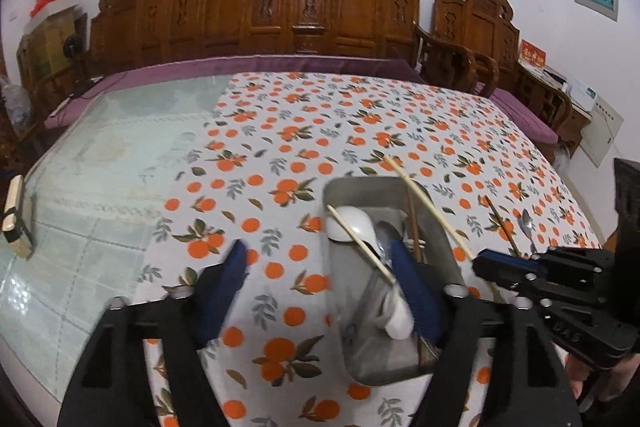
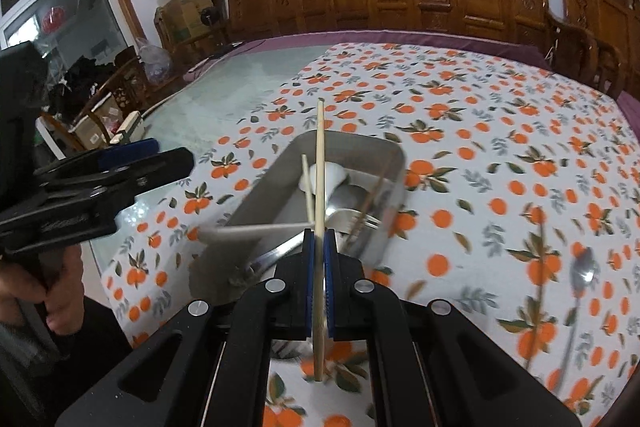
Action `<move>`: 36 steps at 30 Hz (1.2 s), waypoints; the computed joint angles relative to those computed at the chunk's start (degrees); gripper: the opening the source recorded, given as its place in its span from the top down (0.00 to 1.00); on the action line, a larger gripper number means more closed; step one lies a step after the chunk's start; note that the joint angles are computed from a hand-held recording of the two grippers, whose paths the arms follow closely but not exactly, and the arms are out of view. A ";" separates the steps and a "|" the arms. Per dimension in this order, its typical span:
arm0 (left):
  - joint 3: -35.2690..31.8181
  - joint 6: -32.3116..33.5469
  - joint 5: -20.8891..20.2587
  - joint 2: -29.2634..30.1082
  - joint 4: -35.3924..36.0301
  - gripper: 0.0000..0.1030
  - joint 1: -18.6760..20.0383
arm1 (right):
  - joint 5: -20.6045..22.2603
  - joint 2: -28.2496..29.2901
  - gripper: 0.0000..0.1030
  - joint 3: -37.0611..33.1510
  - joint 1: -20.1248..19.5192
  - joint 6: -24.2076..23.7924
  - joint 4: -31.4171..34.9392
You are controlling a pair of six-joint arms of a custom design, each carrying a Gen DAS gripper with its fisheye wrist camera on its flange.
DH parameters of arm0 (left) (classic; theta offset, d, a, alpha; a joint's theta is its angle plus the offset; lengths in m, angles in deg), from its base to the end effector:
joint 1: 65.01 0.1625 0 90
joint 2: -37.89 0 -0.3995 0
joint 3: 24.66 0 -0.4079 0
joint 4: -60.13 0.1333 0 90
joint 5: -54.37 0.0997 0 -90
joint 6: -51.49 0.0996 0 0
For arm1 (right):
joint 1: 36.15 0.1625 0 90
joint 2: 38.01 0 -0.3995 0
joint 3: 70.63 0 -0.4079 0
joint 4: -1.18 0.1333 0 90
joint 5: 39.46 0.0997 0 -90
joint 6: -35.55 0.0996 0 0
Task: Organize utensils
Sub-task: 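Lower the chopstick into the tray and open the right gripper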
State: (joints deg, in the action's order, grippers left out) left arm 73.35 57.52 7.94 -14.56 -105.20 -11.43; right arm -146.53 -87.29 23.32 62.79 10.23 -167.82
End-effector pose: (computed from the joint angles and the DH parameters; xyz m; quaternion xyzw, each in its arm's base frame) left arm -0.2243 -0.6441 0.1749 0.2360 0.8711 -0.3242 0.2836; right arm 0.2095 -0.6622 0.1561 0.2364 -0.9159 0.2687 0.1819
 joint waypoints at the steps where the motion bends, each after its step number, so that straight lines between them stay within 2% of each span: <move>1: 0.02 0.09 -0.02 -0.24 -0.23 0.26 0.09 | 0.18 0.63 0.94 -0.77 0.03 0.43 0.62; 4: -0.01 -0.18 -0.46 -0.91 -0.51 0.23 0.48 | 0.18 2.42 0.94 -2.95 0.09 1.53 2.22; 12: -0.07 -0.76 -0.75 -1.51 -0.79 0.22 0.96 | -0.78 5.03 0.94 -4.97 -0.21 3.67 5.07; 17: 0.02 -0.39 -0.89 -1.49 -0.80 0.22 0.90 | -2.73 5.97 0.94 -5.21 -0.41 4.05 7.13; 23: -0.14 -0.58 -0.78 -1.39 -0.61 0.22 0.96 | -5.58 6.93 0.94 -5.30 0.45 3.10 6.53; 26: -0.16 -0.65 -0.76 -1.40 -0.52 0.22 0.98 | -5.06 6.94 0.94 -5.25 0.35 3.53 6.24; 29: -0.18 -0.79 -0.62 -1.32 -0.47 0.22 1.03 | -2.70 6.43 0.91 -4.91 -0.13 3.94 6.43; 36: -0.25 -0.66 -0.41 -0.87 -0.18 0.22 1.00 | 0.43 4.82 0.91 -3.51 -0.54 2.00 4.65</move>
State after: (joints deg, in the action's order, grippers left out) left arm 73.10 56.87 7.53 -15.43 -105.38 -10.43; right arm -146.10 -82.47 19.81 62.25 12.22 -163.17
